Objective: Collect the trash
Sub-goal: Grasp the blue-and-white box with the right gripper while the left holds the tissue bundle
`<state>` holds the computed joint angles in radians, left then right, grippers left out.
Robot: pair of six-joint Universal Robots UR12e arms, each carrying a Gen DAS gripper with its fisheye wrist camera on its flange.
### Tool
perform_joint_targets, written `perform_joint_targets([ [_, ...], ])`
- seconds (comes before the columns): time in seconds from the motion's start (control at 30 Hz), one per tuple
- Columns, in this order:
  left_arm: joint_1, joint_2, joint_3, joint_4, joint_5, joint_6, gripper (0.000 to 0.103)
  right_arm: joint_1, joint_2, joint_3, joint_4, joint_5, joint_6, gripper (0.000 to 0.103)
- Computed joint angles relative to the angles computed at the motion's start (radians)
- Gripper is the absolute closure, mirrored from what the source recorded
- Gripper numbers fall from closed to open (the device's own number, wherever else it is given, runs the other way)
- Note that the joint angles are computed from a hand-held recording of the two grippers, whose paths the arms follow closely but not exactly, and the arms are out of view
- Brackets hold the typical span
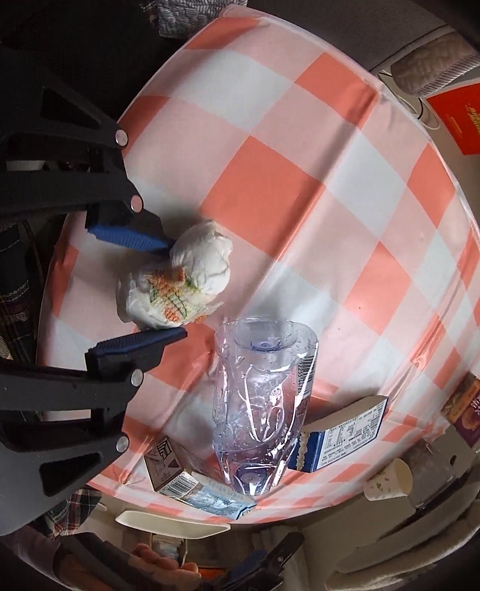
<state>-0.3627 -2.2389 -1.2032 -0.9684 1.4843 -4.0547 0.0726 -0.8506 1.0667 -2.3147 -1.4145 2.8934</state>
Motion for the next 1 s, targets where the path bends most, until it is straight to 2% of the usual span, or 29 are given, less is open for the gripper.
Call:
perform_joint_targets([
  [0.2,0.009,0.005,0.021,-0.032,0.108,0.092,0.068,0.027,0.044,-0.080,0.150,0.056,-0.018,0.007],
  [0.4,0.017,-0.001,0.074,-0.011,0.257,0.175,0.067,0.067,0.110,-0.175,0.244,0.016,-0.051,0.007],
  [0.57,0.018,-0.014,0.101,0.070,0.379,0.246,0.067,0.095,0.144,-0.214,0.277,-0.029,-0.110,0.007],
  [0.63,0.020,-0.025,0.115,0.088,0.394,0.253,0.067,0.100,0.153,-0.224,0.294,-0.033,-0.117,0.012],
  [0.7,0.025,-0.038,0.134,0.098,0.374,0.249,0.067,0.097,0.166,-0.251,0.338,-0.006,-0.113,0.029],
  [0.73,0.025,-0.042,0.142,0.100,0.371,0.251,0.067,0.097,0.169,-0.258,0.345,0.004,-0.115,0.033],
  [0.77,0.022,-0.049,0.151,0.101,0.376,0.256,0.067,0.096,0.169,-0.259,0.343,0.003,-0.122,0.044],
  [0.8,0.020,-0.058,0.165,0.100,0.386,0.266,0.067,0.096,0.168,-0.256,0.337,0.001,-0.128,0.049],
  [0.9,0.010,-0.076,0.195,0.111,0.419,0.296,0.067,0.090,0.159,-0.242,0.311,0.029,-0.112,0.050],
  [1.0,0.001,-0.086,0.213,0.133,0.455,0.319,0.067,0.078,0.140,-0.221,0.257,0.089,-0.080,0.050],
])
